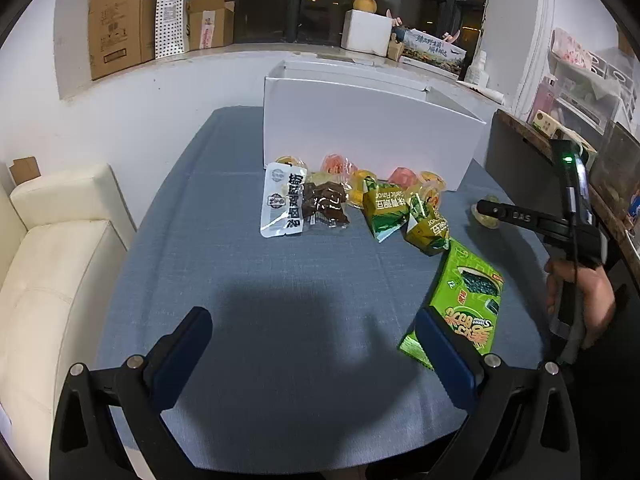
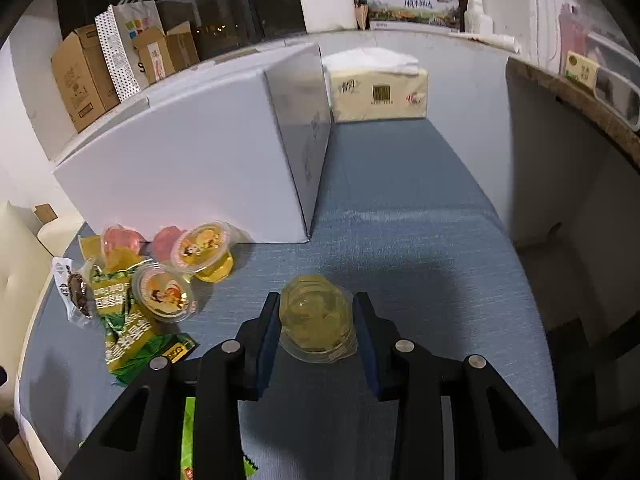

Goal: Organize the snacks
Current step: 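Grasp a yellow jelly cup with the right gripper while the left grasps the dried-meat pack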

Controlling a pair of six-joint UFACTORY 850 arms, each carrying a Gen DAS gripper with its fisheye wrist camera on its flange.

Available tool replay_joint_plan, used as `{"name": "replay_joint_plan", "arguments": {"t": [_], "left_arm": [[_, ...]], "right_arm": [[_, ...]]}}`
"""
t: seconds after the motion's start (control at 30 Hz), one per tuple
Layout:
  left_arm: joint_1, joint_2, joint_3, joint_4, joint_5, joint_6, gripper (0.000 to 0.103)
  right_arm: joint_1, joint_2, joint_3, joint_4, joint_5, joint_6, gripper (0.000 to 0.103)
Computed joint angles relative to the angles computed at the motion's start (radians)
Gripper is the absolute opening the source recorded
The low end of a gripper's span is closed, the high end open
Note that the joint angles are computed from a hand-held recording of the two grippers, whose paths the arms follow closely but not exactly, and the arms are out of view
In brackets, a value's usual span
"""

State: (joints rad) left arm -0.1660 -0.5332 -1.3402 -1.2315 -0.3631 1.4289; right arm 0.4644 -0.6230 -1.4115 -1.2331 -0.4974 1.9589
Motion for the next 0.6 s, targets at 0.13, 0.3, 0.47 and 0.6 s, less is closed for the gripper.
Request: {"name": "replay_joint_plan", "arguments": {"t": [0.13, 0.3, 0.47, 0.6], "left_arm": [[-0.007, -0.045, -0.066, 0.067, 0.024, -0.049, 0.103], [-0.022, -0.156, -0.224, 0.187, 0.036, -0.161, 0.103], [-0.04, -0.286, -0.421, 0.413, -0.043, -0.423, 0.103], [-0.08, -0.338, -0.489, 0.569, -0.009, -0.568, 0.103]], "right_arm": [[0.033, 0.034, 0.023, -0.056, -0.016, 0.045, 0.039], [0.085, 0.073, 0.045, -0.134, -0.031, 0.093, 0.039], [0.121, 0.098, 0.061, -0.176, -0.03, 0.153, 0.039], [0.137, 0.102, 0.062, -0.188, -0.044, 0.156, 0.039]]}}
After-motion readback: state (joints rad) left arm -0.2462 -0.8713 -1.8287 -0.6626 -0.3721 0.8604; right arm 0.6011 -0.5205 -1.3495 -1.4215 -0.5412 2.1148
